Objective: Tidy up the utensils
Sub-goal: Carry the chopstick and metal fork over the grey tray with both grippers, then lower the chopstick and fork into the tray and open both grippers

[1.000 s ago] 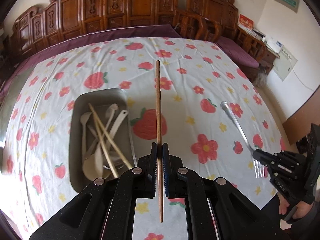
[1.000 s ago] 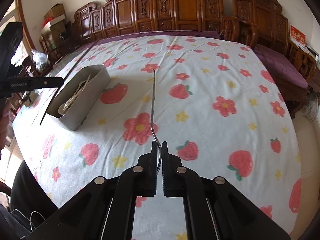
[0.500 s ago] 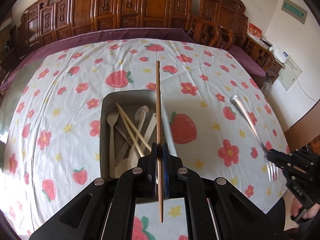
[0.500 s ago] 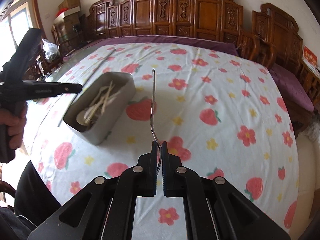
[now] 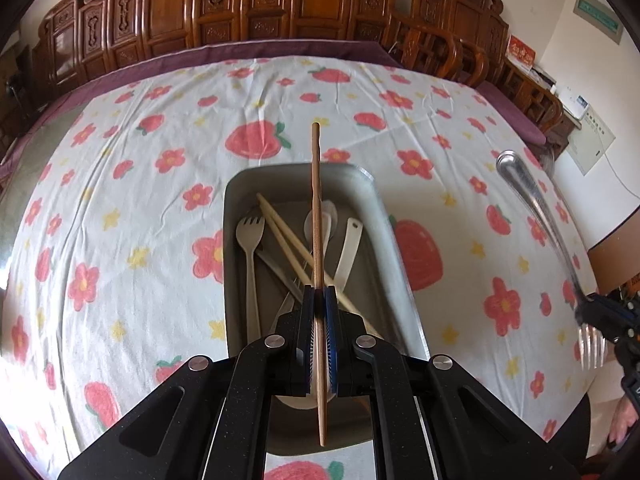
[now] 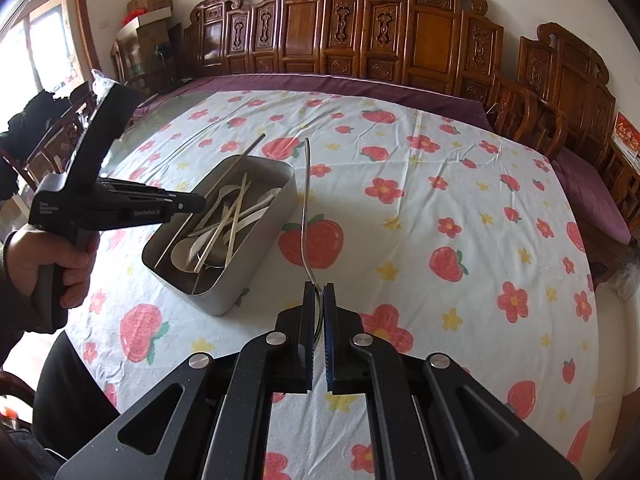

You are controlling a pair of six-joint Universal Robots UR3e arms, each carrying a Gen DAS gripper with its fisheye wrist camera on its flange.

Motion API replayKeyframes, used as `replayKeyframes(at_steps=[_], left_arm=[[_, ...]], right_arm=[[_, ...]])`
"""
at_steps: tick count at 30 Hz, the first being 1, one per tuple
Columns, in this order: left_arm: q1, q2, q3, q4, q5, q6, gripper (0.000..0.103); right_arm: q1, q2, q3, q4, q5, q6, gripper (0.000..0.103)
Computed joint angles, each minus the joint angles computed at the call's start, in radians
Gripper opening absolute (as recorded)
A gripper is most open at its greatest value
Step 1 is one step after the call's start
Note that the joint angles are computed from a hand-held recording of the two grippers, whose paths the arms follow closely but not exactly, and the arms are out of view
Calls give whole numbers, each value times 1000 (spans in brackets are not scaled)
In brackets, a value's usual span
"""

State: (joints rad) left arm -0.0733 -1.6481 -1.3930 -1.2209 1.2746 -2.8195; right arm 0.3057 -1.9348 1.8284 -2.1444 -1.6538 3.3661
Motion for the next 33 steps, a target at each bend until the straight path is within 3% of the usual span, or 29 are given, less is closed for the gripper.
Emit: replayKeyframes(at_steps=[17, 33], left_arm=[[51, 40, -100, 32, -24, 38, 5], [261, 233, -171, -54, -164, 174, 6]], right_arm=[[47, 149, -82, -29, 2, 32, 5], [113, 539, -377, -88, 79, 152, 5]])
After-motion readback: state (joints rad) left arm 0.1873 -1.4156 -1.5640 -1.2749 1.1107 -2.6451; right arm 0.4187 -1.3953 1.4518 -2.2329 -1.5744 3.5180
